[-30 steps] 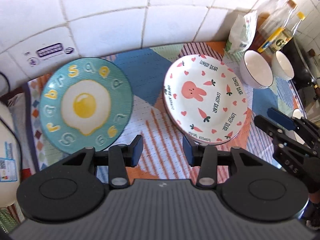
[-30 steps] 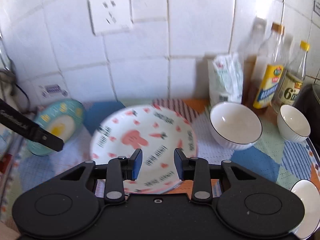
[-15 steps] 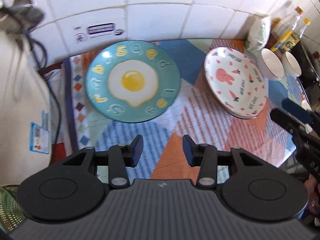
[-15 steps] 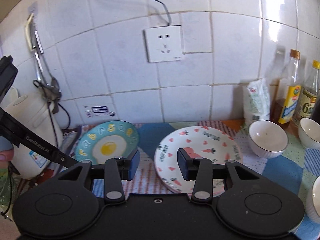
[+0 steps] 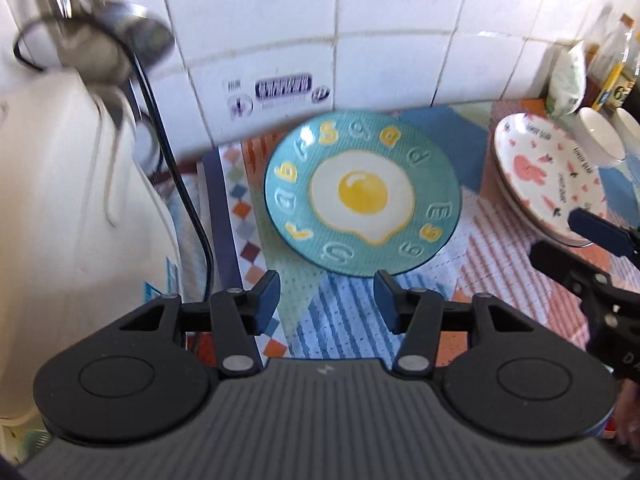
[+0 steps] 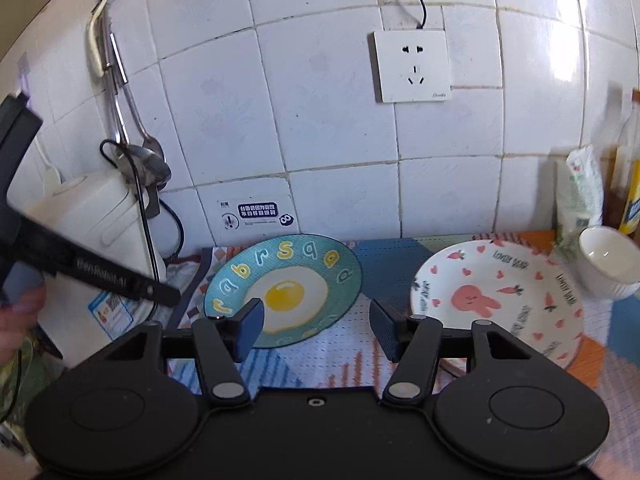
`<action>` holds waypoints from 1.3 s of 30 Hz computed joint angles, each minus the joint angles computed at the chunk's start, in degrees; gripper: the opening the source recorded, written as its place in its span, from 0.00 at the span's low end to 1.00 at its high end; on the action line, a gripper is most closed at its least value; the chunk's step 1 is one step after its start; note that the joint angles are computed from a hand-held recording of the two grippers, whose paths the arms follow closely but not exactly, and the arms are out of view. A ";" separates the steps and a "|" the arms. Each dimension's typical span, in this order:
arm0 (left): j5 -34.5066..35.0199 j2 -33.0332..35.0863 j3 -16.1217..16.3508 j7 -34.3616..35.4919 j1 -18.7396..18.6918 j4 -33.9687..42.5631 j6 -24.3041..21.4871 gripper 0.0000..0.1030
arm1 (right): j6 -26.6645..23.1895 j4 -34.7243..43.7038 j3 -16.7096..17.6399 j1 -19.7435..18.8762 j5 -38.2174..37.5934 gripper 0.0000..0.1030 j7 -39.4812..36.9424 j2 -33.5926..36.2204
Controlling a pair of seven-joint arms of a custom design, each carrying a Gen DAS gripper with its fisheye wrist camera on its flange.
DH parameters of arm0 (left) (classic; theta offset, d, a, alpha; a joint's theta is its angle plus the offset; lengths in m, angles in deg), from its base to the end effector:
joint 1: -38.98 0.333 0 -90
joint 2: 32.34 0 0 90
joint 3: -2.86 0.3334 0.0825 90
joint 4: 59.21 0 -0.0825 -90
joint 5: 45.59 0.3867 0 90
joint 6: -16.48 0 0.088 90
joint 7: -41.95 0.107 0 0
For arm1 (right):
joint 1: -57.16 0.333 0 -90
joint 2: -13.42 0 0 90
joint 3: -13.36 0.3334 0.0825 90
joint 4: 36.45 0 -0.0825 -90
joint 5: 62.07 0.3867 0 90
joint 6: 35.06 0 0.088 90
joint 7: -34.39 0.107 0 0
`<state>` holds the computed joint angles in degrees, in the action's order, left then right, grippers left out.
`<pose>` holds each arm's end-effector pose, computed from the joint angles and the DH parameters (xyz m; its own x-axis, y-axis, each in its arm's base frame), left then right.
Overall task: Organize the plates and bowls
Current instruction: 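Move the right gripper to the teal egg plate rim and grasp it, then lift the teal egg plate with the right gripper and stack it on the bunny plate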
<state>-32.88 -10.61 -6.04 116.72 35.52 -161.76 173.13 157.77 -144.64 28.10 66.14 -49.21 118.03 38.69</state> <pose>0.6815 -0.1450 0.4217 -0.1053 -0.9943 0.0178 -0.8344 0.0786 -0.5454 0.6494 0.2306 0.4180 0.2833 -0.9428 -0.1759 -0.5347 -0.0030 -0.8450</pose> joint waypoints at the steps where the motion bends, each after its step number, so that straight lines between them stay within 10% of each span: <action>1: -0.21 0.66 -0.07 0.04 0.16 0.06 0.76 0.51 | 1.10 0.82 -0.93 1.21 0.33 0.65 0.01 1.17; 8: 1.34 5.66 2.60 -3.01 -0.90 0.95 8.35 0.53 | 2.06 8.18 -2.99 4.14 2.92 0.67 2.36 9.27; 13: 0.83 9.60 0.33 -1.96 1.48 5.04 7.74 0.53 | -1.62 13.88 -17.17 15.90 11.45 0.61 3.07 13.01; 22: -0.54 15.84 0.48 -3.19 1.06 13.86 2.21 0.53 | -12.79 24.59 -13.01 11.32 9.04 0.53 8.15 18.67; 26: -3.24 18.64 -2.82 1.30 3.03 18.30 -3.25 0.49 | -15.77 27.45 -12.30 10.33 9.35 0.20 11.78 20.48; 29: -3.72 18.34 -2.32 2.29 2.61 17.46 -2.04 0.47 | -16.07 27.40 -5.68 5.28 11.33 0.18 10.62 20.60; 39: -7.03 18.66 -3.16 3.03 3.61 17.70 -2.26 0.39 | -19.80 31.51 0.77 0.30 15.15 0.20 6.34 23.24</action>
<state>-39.91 8.05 -9.20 119.76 39.13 -144.05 170.87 137.97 -113.13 28.87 66.43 -34.06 124.37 61.93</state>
